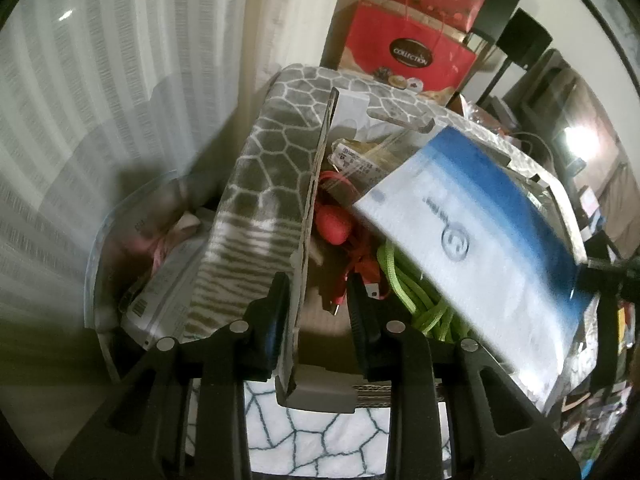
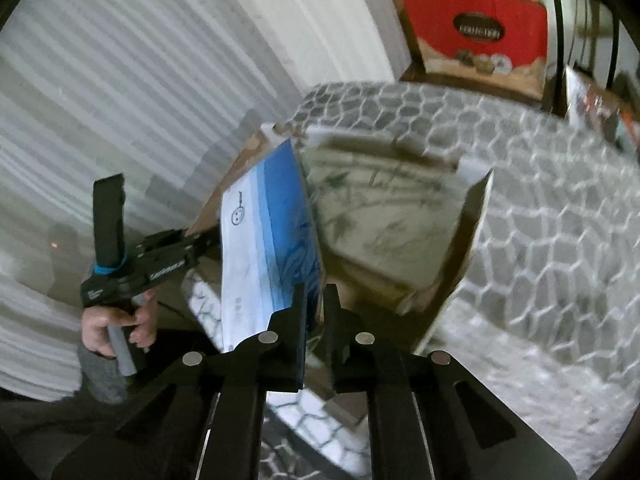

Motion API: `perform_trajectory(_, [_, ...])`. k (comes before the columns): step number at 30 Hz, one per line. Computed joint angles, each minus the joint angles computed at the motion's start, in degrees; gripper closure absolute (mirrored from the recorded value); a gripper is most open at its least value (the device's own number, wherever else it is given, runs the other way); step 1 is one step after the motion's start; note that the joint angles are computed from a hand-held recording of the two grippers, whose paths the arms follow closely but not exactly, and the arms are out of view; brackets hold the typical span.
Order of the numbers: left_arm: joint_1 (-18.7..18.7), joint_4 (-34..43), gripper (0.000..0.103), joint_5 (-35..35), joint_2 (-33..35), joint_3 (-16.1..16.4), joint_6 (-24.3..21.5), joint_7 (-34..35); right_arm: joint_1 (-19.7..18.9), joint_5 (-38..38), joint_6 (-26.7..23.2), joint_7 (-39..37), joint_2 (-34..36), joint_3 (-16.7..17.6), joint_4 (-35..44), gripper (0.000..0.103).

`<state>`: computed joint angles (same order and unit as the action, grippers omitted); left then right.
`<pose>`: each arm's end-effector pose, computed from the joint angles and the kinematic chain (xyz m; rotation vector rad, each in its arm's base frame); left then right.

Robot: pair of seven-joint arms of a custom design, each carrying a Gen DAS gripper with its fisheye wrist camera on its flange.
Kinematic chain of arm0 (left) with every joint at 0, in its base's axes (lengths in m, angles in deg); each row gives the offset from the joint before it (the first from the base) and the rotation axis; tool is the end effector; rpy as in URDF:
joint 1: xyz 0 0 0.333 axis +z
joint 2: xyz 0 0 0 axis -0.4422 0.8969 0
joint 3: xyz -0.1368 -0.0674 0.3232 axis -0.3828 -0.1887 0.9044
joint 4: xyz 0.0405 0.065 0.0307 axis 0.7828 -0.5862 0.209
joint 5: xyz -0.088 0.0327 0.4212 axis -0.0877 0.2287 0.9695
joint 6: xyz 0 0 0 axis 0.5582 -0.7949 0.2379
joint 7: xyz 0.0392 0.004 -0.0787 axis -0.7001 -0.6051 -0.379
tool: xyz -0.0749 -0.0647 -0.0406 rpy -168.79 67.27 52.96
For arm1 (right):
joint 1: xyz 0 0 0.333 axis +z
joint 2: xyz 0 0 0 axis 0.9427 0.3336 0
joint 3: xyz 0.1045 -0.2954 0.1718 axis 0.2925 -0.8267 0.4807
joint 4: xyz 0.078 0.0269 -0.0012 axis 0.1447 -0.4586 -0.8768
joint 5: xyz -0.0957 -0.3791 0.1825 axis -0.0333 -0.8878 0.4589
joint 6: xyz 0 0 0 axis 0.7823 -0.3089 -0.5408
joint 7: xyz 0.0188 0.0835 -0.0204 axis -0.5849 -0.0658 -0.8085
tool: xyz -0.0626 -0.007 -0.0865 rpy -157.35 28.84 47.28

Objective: Organize objects
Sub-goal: 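Lower the blue packet into the box and open the right tool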

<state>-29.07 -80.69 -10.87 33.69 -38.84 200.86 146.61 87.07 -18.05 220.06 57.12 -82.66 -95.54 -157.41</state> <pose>0.6467 -0.1408 0.4697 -1.4793 2.6125 -0.7951 0.4856 0.0752 0.5268 -1.6715 1.8787 -0.0626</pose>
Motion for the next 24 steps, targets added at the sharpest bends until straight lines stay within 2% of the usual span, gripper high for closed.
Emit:
perform_trajectory(2, [0.0, 0.0, 0.076, 0.0, 0.0, 0.0, 0.0, 0.0, -2.5, -5.8, -1.7, 2.1, 1.2, 1.5, 1.8, 0.096])
perform_trajectory(5, [0.0, 0.0, 0.075, 0.0, 0.0, 0.0, 0.0, -0.1, -5.1, -12.5, -6.2, 3.3, 4.3, 2.1, 5.3, 0.096])
perform_trajectory(9, [0.0, 0.0, 0.075, 0.1, 0.0, 0.0, 0.0, 0.0, -6.2, -16.2, -8.9, -0.7, 6.2, 2.1, 7.3, 0.096])
perform_trajectory(12, [0.0, 0.1, 0.075, 0.2, 0.1, 0.1, -0.1, 0.0, -7.6, -22.4, -10.6, -0.9, 7.3, 3.8, 9.4, 0.094])
perform_trajectory(13, [0.0, 0.1, 0.075, 0.1, 0.1, 0.1, -0.1, 0.0, -7.9, -24.0, -11.2, -0.3, 7.8, 4.3, 10.1, 0.086])
perform_trajectory(15, [0.0, 0.1, 0.075, 0.1, 0.1, 0.0, 0.0, 0.0, -8.5, -26.7, -12.2, 2.1, 8.3, 5.0, 11.4, 0.065])
perform_trajectory(16, [0.0, 0.1, 0.075, 0.1, 0.1, 0.0, -0.1, 0.0, -8.7, -27.8, -11.2, 3.8, 8.5, 5.3, 11.7, 0.048])
perform_trajectory(17, [0.0, 0.1, 0.075, 0.1, 0.0, 0.0, -0.1, 0.0, -8.8, -28.3, -10.2, 4.9, 8.5, 5.5, 12.0, 0.044])
perform_trajectory(19, [0.0, 0.1, 0.075, 0.1, 0.0, 0.0, -0.2, 0.0, -8.4, -27.1, -7.7, 6.3, 8.9, 5.2, 12.4, 0.045])
perform_trajectory(24, [-0.1, 0.0, 0.075, 0.2, 0.0, 0.0, 0.0, 0.0, -6.6, -17.1, -0.3, 6.9, 11.6, 3.7, 13.3, 0.045])
